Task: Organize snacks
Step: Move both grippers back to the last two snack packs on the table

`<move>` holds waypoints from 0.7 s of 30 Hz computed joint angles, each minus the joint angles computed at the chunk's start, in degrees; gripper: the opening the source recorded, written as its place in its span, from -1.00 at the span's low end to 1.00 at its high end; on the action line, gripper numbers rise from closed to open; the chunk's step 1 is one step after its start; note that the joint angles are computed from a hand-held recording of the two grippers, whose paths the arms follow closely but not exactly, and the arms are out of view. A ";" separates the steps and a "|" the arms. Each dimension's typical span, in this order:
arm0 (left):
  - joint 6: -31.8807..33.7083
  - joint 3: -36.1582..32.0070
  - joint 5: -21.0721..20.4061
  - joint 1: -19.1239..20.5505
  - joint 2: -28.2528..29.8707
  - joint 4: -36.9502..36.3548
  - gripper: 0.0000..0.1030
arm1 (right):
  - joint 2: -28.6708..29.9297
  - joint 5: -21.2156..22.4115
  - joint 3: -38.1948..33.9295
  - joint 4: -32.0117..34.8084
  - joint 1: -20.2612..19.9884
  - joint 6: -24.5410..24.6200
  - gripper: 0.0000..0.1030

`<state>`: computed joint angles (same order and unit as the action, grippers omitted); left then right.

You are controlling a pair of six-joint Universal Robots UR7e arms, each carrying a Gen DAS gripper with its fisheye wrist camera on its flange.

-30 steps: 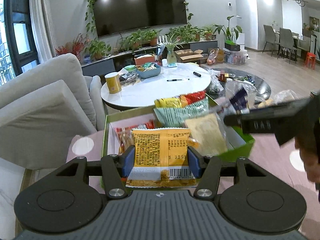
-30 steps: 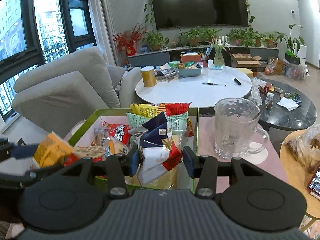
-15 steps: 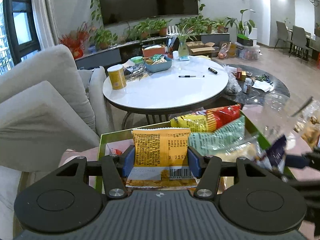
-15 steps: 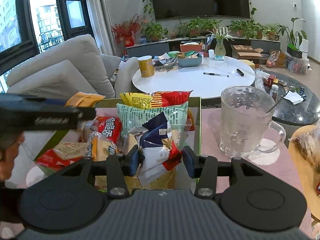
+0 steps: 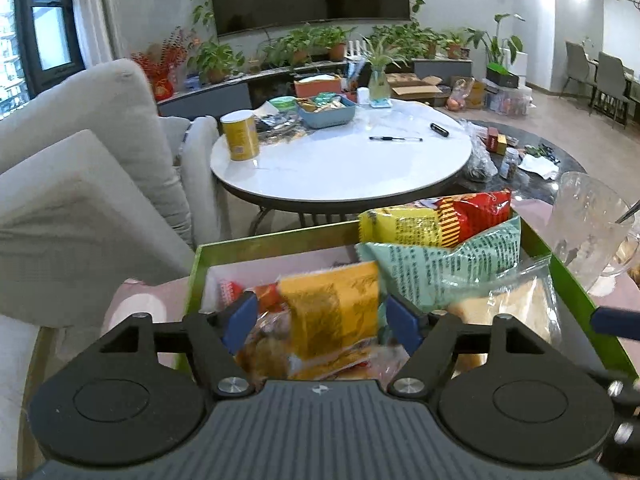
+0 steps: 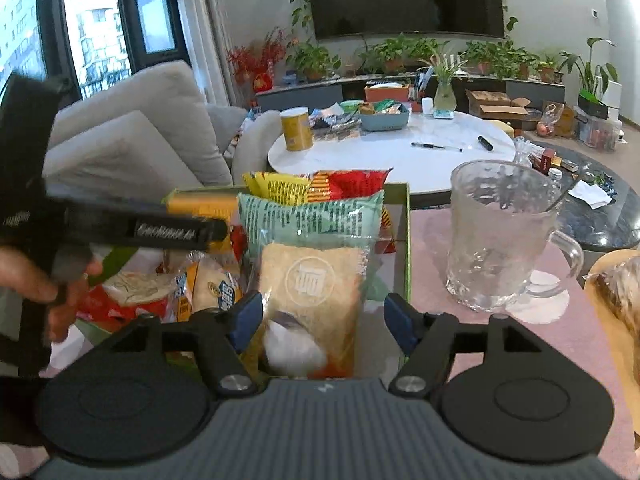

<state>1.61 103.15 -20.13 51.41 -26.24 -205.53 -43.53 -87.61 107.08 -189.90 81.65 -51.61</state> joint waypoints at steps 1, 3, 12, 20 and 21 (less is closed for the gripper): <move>-0.49 1.01 0.42 -0.45 -0.29 -0.71 0.39 | -0.33 0.28 0.33 -0.17 -0.04 0.20 0.64; -2.16 3.24 1.34 -1.41 -0.97 -1.43 0.40 | -1.22 0.84 1.39 -0.59 -0.24 0.19 0.64; -21.72 15.62 3.33 -6.72 -5.48 6.91 0.50 | -4.27 0.39 5.11 -2.16 -1.15 0.86 0.65; -37.73 21.78 2.64 -10.54 -8.35 18.91 0.53 | -6.80 0.39 8.35 -2.79 -1.52 -0.15 0.65; -39.61 22.42 2.61 -10.96 -8.71 20.45 0.53 | -7.19 0.47 8.82 -2.78 -1.65 -0.51 0.65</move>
<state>-37.99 125.56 -17.53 40.45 -34.95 -185.08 -50.72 -87.14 115.89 -192.68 80.00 -52.12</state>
